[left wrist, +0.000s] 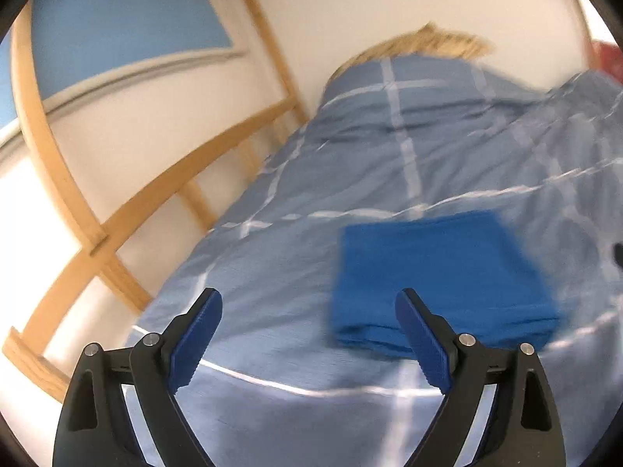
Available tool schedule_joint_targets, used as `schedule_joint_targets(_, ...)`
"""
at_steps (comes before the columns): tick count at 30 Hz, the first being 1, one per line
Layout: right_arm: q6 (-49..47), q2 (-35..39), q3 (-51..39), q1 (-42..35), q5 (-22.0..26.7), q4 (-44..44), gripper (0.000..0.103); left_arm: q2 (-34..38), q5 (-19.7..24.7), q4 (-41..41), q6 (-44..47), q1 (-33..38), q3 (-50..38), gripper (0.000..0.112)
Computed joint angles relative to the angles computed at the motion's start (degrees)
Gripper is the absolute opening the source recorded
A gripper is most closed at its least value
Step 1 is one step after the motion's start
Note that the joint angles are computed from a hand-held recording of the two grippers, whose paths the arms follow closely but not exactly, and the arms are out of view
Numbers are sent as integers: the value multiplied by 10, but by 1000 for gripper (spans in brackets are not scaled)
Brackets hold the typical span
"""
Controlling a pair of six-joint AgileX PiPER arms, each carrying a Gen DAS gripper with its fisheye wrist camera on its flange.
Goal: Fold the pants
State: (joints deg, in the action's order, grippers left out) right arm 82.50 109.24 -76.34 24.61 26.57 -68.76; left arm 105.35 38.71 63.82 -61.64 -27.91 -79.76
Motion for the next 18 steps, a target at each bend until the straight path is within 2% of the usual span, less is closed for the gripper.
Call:
schedule_joint_targets(1,17,-23,26,-3,-11,-17,86,-15,3,-2,-11,-17,13,98)
schedule_joint_targets(4,56,-119,123,-19,-47,-71,87,-62,29,34,-83,-81,59,100)
schedule_joint_targets(11,46,-301,282,-43,-64,-97,88,-131,86,9,-154,-222,95,103)
schedule_joint_targets(14,-1,-384,340,-52,-56,-60,92,-138,118,-1,-165,-278,92,103)
schedule_joint_targets(16,-58,-436,368,-60,-53,-9,93,-132,164,11,-176,-324,84,103)
schedule_joint_targets(18,-102,-494,396,-59,-27,27,93,-126,201,18,-189,-363,73,103)
